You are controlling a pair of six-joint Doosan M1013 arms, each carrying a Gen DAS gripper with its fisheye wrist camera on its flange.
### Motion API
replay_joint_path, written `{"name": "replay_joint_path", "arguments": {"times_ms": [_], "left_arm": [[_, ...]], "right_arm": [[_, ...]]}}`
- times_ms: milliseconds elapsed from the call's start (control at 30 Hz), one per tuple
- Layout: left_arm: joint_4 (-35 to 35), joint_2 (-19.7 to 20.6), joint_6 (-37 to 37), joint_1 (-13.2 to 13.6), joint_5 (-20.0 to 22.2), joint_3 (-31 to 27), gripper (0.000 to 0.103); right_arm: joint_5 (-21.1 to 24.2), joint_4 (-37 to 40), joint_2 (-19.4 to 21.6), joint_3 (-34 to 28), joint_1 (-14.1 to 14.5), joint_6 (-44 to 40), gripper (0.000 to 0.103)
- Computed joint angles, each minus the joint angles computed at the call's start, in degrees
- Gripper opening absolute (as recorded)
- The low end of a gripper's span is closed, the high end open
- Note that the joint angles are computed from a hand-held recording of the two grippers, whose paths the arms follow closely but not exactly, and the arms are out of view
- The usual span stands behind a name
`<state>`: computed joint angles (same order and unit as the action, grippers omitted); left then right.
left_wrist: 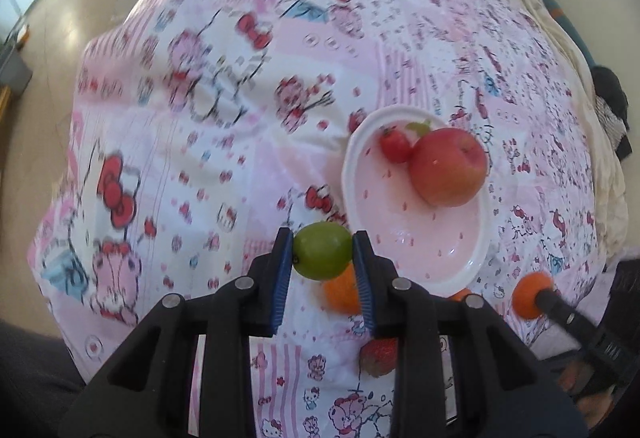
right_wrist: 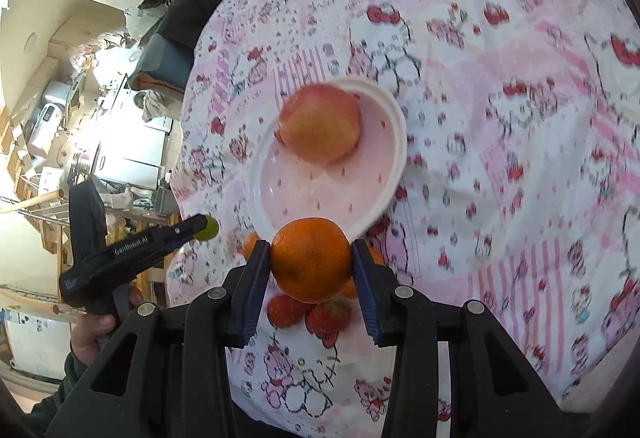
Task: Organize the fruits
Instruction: 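Lower the lime and tangerine onto the plate and open both tools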
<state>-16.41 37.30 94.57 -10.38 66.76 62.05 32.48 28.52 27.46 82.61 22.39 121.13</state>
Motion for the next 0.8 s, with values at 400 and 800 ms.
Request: {"name": "replay_joint_path", "arguments": {"times_ms": [400,800], "left_arm": [[1.1,4.0,13.4,-3.6,-0.2,-5.6,0.026],[0.1,9.1,10.4,-3.7,3.9,-10.3,0.027]], "right_arm": [[12.9,-10.2,7.5,-12.9,-2.4,2.6,0.043],[20.9,-13.3,13.0,-18.1,-2.2,0.9,0.043]]}}
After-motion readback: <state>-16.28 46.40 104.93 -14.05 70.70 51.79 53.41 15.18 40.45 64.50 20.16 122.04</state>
